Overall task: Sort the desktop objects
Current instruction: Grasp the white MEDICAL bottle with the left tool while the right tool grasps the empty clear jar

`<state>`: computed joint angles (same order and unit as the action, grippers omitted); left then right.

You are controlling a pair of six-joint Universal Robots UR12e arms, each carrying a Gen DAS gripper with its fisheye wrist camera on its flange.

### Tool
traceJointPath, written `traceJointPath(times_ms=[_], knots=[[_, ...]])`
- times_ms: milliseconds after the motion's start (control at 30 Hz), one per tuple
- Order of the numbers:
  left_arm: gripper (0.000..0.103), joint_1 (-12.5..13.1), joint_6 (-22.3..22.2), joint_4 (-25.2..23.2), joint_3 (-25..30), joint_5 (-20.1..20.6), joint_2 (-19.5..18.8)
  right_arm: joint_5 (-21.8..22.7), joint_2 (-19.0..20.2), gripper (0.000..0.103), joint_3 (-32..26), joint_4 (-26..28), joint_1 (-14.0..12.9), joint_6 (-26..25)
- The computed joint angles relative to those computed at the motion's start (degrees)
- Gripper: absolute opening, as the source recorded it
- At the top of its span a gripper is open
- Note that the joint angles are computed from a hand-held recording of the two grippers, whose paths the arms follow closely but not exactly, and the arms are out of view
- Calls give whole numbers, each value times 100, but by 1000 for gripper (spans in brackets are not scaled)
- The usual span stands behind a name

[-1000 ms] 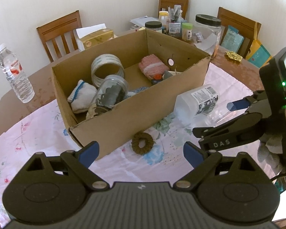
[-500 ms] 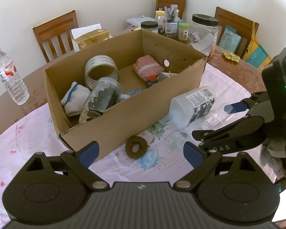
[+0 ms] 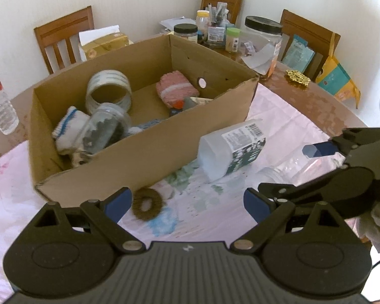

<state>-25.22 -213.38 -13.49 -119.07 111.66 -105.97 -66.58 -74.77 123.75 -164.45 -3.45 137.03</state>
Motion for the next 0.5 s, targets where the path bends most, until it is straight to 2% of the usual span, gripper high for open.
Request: traceJointPath(times_ms=[200,267,500], knots=[[95,26,-389,168,230,-190,-279,-34,-56,94,-30,33,-183,-196],[96,24,-501,157,343,-220,-383,48,-68,94,-83,218,-279,-266],[96,-66,-1136,-20,716,60,-711,104,2,94,-243,462,-463,-619]])
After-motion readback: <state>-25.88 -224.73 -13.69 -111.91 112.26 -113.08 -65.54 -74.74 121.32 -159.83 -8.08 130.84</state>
